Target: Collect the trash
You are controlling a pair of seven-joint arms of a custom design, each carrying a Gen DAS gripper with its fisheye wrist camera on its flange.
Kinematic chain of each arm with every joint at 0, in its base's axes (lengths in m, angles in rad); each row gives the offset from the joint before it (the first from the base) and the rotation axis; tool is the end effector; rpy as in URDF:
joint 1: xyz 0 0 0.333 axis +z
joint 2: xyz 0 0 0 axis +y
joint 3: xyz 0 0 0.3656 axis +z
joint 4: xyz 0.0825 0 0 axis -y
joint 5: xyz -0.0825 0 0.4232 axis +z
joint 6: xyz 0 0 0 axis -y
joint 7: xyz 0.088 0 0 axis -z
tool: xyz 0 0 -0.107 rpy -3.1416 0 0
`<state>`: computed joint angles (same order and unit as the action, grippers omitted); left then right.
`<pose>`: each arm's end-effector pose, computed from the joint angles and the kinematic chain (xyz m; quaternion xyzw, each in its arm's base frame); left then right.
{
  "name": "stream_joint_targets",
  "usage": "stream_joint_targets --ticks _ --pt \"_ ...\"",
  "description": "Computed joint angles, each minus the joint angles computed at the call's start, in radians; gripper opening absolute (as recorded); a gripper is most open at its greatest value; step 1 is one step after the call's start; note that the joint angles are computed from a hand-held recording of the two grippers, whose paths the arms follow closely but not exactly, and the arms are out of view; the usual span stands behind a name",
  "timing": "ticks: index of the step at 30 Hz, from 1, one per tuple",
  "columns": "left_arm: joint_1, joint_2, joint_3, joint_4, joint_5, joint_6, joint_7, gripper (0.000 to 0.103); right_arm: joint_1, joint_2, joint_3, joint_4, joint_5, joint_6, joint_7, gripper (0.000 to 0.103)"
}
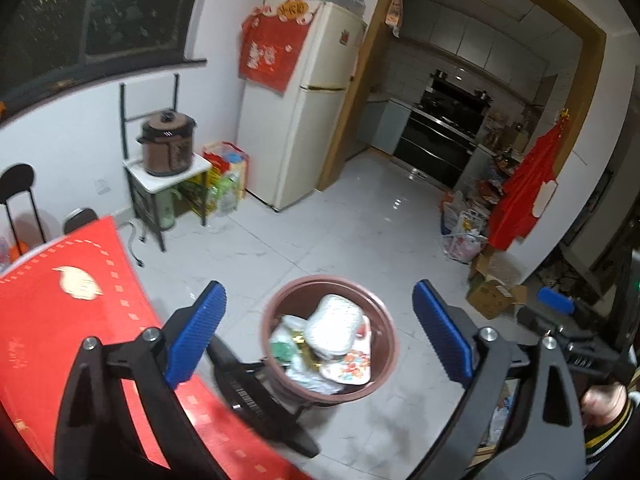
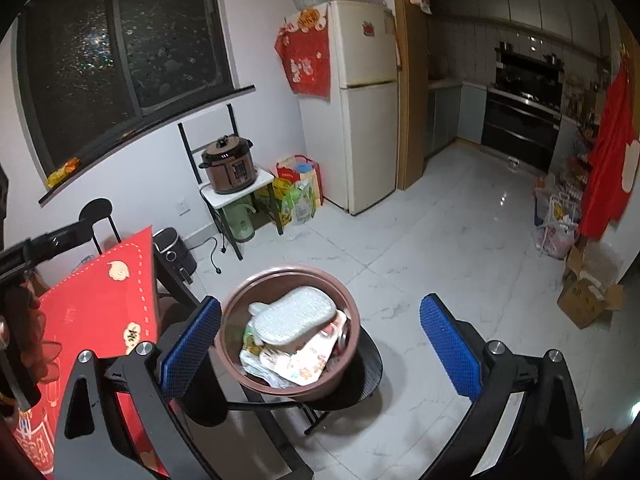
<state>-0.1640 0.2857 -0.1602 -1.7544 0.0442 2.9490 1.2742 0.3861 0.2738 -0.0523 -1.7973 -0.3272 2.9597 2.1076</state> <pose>0.7000 -0.2231 0.5488 -0.6224 0.6468 -0.3944 0.1967 0.6774 0.2622 0.5297 -0.6676 0.6040 -0.2404 0.3630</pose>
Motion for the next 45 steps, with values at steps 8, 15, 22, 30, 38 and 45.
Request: stream_joint_targets --ticks 8,15,22,30,38,45 --pt "-0.063 -0.196 0.149 -0.18 0.353 0.052 -0.31 0.097 0.098 -0.059 -0.057 -0.009 -0.2 -0.004 0.192 0.098" --pt "0.028 -0.342 0.107 -0.291 0.564 0.058 -0.466 0.097 0.129 -0.11 -0.04 -0.007 -0.438 -0.057 0.415 0.098" --pt "0.117 -0.433 0.033 -0.354 0.568 0.051 -0.437 0.097 0.105 -0.157 0.038 -0.014 -0.574 -0.126 0.541 0.098" --pt "0.204 -0.492 -0.042 -0.414 0.5 0.081 -0.365 0.097 0.08 -0.186 0.109 -0.013 -0.663 -0.214 0.627 0.098" --pt "0.253 -0.506 -0.088 -0.434 0.452 0.097 -0.328 0.097 0.07 -0.188 0.134 -0.002 -0.679 -0.253 0.635 0.098" --pt "0.28 -0.505 -0.119 -0.427 0.468 0.097 -0.335 0.097 0.071 -0.194 0.14 0.0 -0.697 -0.279 0.654 0.098"
